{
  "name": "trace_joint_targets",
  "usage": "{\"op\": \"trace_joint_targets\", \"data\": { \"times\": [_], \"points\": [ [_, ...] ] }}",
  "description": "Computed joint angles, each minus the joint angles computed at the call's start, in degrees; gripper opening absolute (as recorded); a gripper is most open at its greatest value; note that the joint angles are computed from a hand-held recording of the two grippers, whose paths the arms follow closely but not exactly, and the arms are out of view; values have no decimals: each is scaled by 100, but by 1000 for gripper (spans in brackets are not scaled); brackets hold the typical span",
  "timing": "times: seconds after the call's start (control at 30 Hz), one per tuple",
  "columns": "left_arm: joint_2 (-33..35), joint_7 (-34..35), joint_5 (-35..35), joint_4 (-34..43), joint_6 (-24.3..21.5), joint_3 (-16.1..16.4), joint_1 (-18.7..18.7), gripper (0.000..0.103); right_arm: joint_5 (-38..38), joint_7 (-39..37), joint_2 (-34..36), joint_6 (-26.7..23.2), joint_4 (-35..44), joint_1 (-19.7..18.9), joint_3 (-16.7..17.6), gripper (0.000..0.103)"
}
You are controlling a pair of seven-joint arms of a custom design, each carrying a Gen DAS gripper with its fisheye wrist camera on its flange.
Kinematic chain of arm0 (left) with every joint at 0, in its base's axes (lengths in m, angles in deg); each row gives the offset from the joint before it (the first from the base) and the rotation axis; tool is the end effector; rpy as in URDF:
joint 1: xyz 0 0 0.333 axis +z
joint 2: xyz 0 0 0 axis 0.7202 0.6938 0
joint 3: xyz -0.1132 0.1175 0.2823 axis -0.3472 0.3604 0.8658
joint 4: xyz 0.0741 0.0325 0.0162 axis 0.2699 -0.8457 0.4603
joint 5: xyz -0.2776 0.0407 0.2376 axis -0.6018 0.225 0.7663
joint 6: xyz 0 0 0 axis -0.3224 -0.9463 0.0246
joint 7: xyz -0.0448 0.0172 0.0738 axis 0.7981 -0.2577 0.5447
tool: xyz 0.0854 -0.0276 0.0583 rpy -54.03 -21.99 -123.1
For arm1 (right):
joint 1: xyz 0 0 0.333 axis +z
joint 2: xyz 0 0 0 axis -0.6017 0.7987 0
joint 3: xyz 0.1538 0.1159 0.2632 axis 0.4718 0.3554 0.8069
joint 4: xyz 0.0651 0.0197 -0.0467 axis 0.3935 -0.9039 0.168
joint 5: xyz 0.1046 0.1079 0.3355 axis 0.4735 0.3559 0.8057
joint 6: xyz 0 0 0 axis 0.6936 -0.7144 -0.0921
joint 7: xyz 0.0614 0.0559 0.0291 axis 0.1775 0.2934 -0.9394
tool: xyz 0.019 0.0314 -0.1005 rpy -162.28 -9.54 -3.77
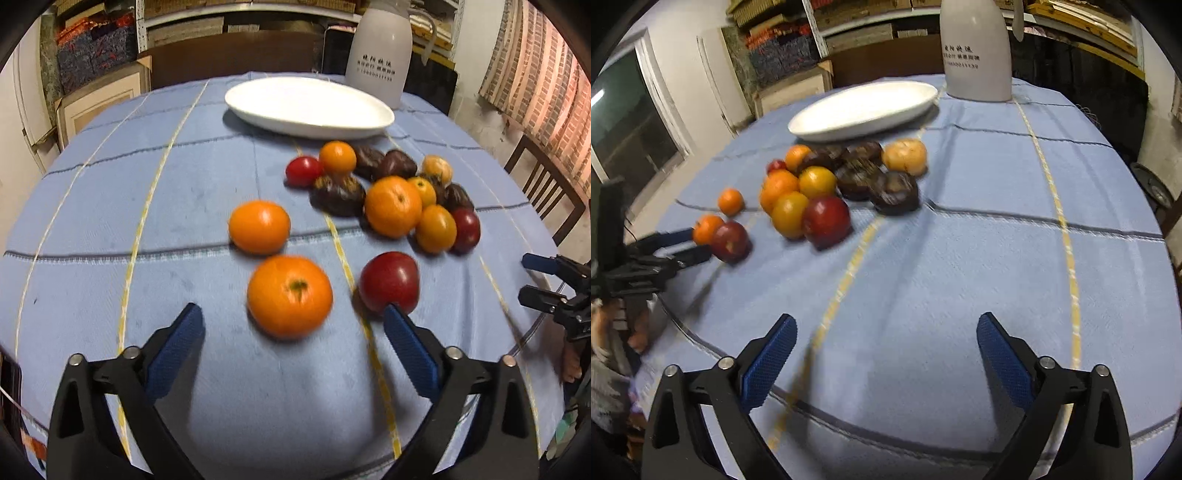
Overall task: Organize fruits
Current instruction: 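Grasp a red plum with the right tool while the left tool grasps a tangerine, then drop the red plum on the white plate while the left tool drops the tangerine there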
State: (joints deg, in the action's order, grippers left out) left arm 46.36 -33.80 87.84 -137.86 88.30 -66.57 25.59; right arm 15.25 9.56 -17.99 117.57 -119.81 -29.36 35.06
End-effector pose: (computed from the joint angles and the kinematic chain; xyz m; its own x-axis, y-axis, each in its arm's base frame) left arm 0.5419 -0.2518 0.3670 -0.0844 -0.9939 0.0707 -0.7954 0.0245 -0.6056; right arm 0.5646 0.2102 0.3600 0.3910 -0.8937 -0.2200 -0.7858 -0.1997 -0.5853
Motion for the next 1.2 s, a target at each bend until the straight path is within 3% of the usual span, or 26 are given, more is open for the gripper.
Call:
{"op": "trace_joint_targets", "data": {
  "times": [0.07, 0.1, 0.13, 0.2, 0.3, 0.37, 0.5, 0.6, 0.67, 0.77, 0.93, 1.0, 1.07, 1.2],
  "points": [
    [22, 152, -156, 35, 5, -73, 91, 56, -233, 234, 132, -44, 197, 171, -158, 83],
    [73, 404, -371, 86, -80, -201, 201, 51, -317, 281, 199, -127, 298, 172, -166, 80],
    [121, 597, -559, 78, -54, -289, 291, 50, -415, 354, 265, -188, 393, 202, -193, 77],
    [159, 545, -480, 85, 14, -102, 111, 50, -637, 533, 391, -209, 579, 293, -268, 72],
    [222, 757, -554, 176, -12, -78, 26, 50, -834, 703, 578, -341, 872, 284, -261, 62],
    [235, 813, -592, 166, 62, -56, 10, 45, -934, 810, 687, -384, 1020, 265, -250, 56],
    [271, 994, -843, 157, 208, -42, 12, 44, -916, 764, 891, -457, 1297, 112, -31, 56],
    [262, 1144, -1066, 91, 373, -59, 30, 44, -1044, 856, 1031, -554, 1516, 206, -44, 54],
    [248, 1176, -1146, 57, 452, 38, -70, 44, -1081, 827, 1145, -606, 1658, 210, 10, 40],
    [247, 1257, -1276, 43, 509, 107, -144, 44, -1098, 761, 1199, -595, 1720, 171, 77, 39],
    [158, 1442, -1515, 79, 606, 146, -168, 43, -415, 141, 1154, -596, 1680, -381, 658, 38],
    [150, 1506, -1566, 245, 595, 194, -192, 43, -184, -61, 1098, -592, 1783, -440, 716, 38],
    [237, 1607, -1628, 556, 492, 188, -177, 44, -164, -35, 1112, -558, 2039, -281, 543, 38],
    [746, 2144, -2093, 1603, 82, -163, 151, 43, -708, 633, 1671, -836, 3295, 253, -84, 38]
  ]
}}
